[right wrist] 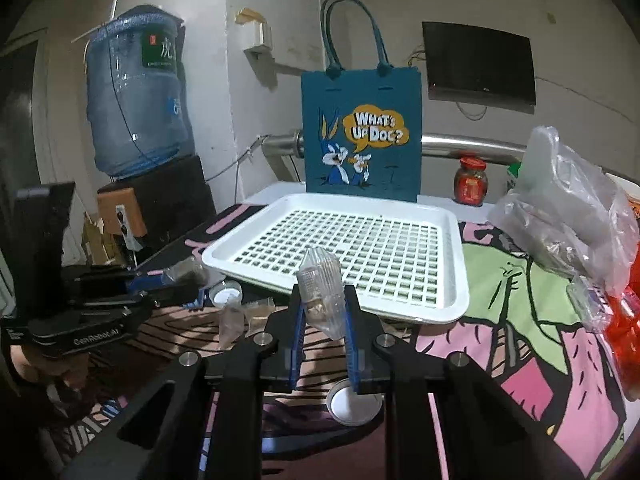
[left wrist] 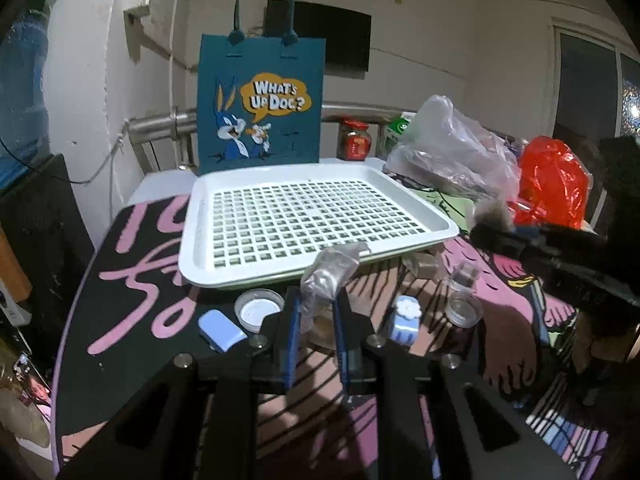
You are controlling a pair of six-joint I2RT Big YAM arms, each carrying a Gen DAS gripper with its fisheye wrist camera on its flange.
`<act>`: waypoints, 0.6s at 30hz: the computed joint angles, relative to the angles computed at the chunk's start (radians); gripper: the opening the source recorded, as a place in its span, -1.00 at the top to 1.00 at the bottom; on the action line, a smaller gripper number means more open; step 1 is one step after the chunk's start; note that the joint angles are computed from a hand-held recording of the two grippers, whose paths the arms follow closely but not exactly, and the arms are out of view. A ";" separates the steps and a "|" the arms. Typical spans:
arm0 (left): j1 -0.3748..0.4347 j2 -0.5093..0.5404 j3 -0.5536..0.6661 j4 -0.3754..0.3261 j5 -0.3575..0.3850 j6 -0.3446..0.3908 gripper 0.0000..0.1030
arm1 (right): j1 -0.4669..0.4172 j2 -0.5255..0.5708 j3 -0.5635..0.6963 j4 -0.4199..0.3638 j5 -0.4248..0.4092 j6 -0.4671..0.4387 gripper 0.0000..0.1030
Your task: Organize objects
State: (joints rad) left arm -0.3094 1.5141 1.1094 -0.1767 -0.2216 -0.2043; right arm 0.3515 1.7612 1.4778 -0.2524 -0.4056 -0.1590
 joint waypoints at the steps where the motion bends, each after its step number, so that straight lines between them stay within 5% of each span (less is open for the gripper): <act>1: -0.001 0.001 -0.003 0.006 -0.008 0.002 0.70 | 0.003 0.005 -0.005 0.007 0.006 -0.001 0.69; 18: -0.009 0.005 -0.005 0.001 -0.033 0.019 0.70 | -0.005 0.022 -0.004 0.007 -0.006 0.024 0.69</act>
